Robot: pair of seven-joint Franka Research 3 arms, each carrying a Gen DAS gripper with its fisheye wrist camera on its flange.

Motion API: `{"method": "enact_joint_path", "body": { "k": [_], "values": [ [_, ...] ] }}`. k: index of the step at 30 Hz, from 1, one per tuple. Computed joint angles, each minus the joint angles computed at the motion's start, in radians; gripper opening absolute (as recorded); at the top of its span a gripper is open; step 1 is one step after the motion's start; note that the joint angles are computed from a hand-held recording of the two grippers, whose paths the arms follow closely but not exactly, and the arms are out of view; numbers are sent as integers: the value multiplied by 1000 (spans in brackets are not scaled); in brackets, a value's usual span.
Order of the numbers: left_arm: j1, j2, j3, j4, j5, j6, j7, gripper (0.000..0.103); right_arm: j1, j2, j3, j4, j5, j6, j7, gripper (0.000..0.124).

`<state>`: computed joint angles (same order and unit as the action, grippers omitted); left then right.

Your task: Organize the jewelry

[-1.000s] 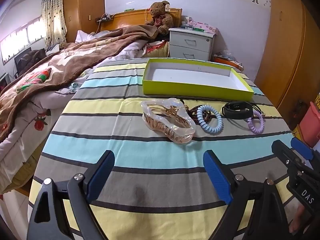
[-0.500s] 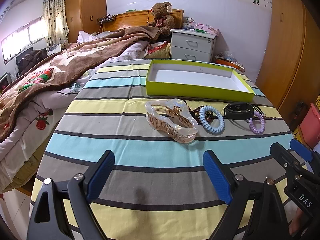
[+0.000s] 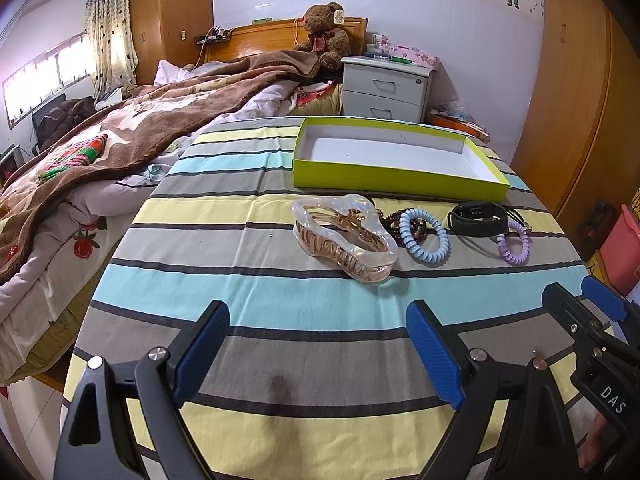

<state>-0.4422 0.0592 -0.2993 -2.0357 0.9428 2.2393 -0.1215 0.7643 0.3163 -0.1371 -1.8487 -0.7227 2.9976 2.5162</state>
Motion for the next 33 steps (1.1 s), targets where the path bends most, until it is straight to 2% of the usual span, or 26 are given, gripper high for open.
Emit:
{"method": "enact_joint_path", "body": {
  "k": [33],
  "values": [
    [3,-15,-5,-13,-8,-1,-1,91,5,2,-10,-4,-17,6,23,76]
  ]
}}
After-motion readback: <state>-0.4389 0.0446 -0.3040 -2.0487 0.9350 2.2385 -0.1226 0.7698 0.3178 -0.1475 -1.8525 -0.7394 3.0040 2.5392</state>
